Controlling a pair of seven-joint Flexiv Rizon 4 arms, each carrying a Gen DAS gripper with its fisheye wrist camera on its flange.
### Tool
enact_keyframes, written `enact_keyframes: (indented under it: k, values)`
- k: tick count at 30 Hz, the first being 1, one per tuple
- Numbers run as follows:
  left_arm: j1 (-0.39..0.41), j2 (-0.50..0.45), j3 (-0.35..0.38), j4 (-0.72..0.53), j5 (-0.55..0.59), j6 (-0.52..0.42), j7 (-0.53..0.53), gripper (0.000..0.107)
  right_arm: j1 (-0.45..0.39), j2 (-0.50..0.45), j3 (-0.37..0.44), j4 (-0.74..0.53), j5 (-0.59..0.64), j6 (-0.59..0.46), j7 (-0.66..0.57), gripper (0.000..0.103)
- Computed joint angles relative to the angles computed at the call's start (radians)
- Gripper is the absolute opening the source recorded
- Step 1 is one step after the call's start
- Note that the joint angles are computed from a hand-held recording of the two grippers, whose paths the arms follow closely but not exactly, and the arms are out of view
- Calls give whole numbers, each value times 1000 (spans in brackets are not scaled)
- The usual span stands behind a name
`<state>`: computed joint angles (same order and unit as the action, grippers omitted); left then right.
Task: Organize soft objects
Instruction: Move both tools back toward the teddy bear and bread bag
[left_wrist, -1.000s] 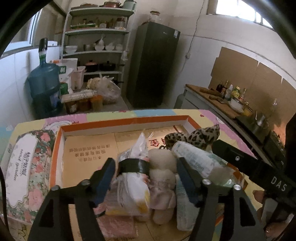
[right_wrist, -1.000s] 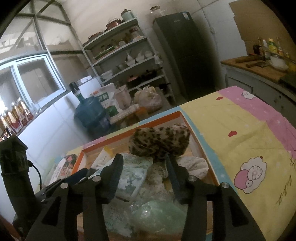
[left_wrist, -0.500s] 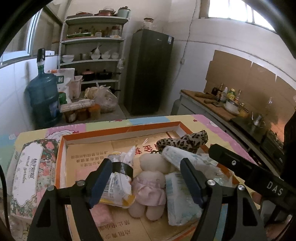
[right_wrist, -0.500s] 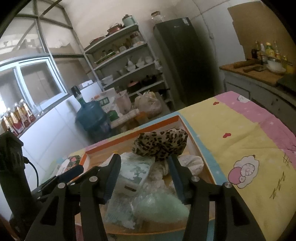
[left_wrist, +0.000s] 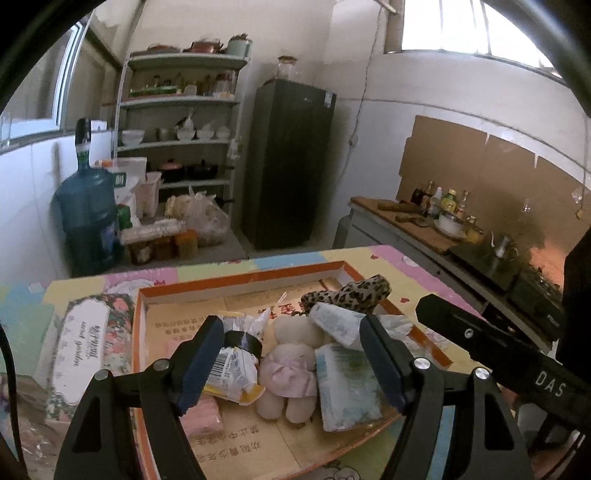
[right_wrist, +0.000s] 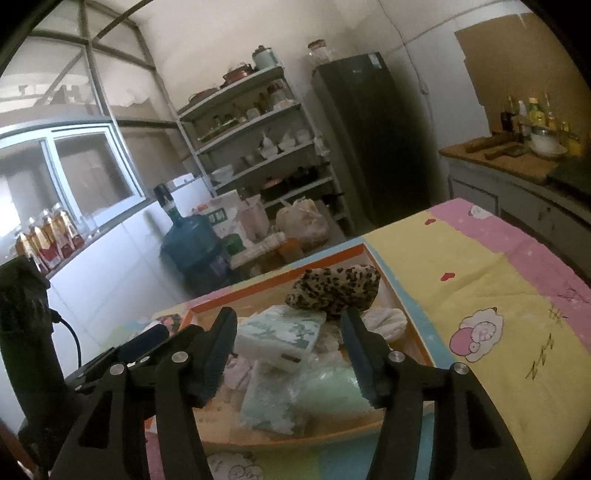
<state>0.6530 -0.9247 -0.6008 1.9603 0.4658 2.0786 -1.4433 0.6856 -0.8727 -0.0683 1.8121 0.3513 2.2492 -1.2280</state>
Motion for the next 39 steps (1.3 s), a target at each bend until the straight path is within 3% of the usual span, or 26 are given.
enact_keyframes:
  k: [3,14,20,26,31,39]
  values:
    - [24,12,-6,25,28,25,-6,85,4,8,12,16,17,37,2,74]
    - [167,27,-46,100,178,124,-135,92,17,47,62,81,61,139,-13,75]
    - [148,19,55,112,265,386,-155,95,47,65,88,106,87,191,-49,76]
    - [157,128,147,172,307,348,-231,95,78,65,108,99,94,190,-87,76]
    - [153,146,248,199,326,454,-278,95,122,59,102,71,98,152,-126,76]
    - [171,181,379,194,388,500,-396,95,195,51,85,24,112,86,-170,76]
